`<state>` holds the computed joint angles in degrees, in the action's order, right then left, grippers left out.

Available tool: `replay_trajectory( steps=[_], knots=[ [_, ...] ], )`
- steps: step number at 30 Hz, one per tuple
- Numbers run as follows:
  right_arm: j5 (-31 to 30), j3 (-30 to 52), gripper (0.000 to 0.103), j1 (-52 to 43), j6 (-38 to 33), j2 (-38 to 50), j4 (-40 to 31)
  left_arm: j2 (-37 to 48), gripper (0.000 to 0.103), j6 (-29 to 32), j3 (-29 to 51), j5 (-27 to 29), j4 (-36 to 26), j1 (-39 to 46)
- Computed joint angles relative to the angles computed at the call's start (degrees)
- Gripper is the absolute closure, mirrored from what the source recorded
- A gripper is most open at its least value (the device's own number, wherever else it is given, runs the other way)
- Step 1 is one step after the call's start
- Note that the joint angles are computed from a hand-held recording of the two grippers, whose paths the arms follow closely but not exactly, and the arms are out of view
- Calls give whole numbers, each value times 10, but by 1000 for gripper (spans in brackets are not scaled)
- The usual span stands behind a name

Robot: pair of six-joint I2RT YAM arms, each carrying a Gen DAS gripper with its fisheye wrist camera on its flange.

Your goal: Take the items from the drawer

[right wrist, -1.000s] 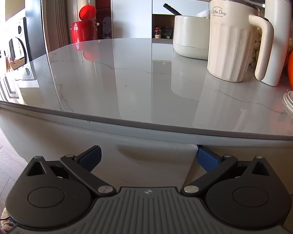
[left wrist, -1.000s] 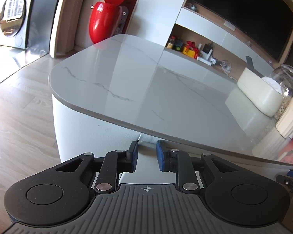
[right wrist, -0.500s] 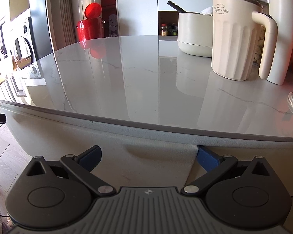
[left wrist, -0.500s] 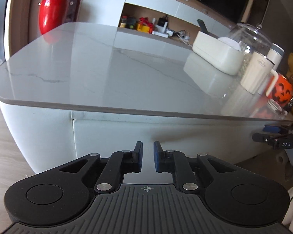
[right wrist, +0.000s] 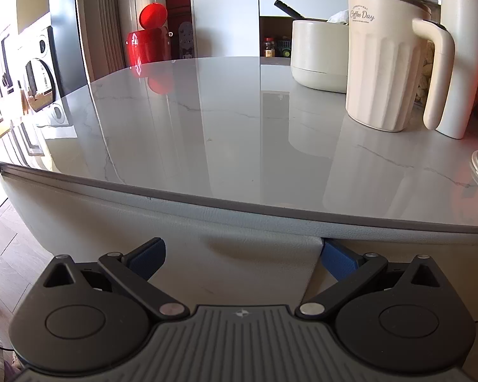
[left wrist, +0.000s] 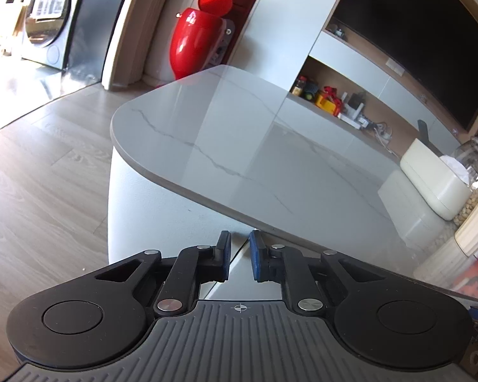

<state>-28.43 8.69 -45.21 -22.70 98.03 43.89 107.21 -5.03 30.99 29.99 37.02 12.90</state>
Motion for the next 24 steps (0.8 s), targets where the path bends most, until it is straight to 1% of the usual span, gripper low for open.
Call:
replay_trajectory(
  steps=[3,7,10,11,12,13,15,17,22,24],
  knots=[
    [0,1,0,1,1,-1,-2,3,89,13,1,11,-7,-9],
    [3,0,0,2,-2,1,4,-3,88,29,-20,-31,31,-36],
    [2,-1,0,0,-7,1,5,-5,88,47,-27,-45,37,-48],
    [2,-2,0,-1,-8,1,5,-7,85,55,-29,-44,38,-51],
    [2,-3,0,-1,-8,0,5,-7,72,69,-25,-33,21,-55],
    [2,-2,0,0,-8,0,5,-5,69,82,-19,-10,3,-54],
    [2,-2,0,-1,-9,0,5,-4,70,108,-16,17,-19,-61],
    [2,-2,0,-1,-10,1,5,-13,70,131,-34,7,-2,-73],
    [2,-2,0,-1,-12,2,6,-13,70,99,-56,-36,66,-65],
    [2,-1,0,-1,-11,3,5,-8,70,88,-45,-31,57,-56]
  ],
)
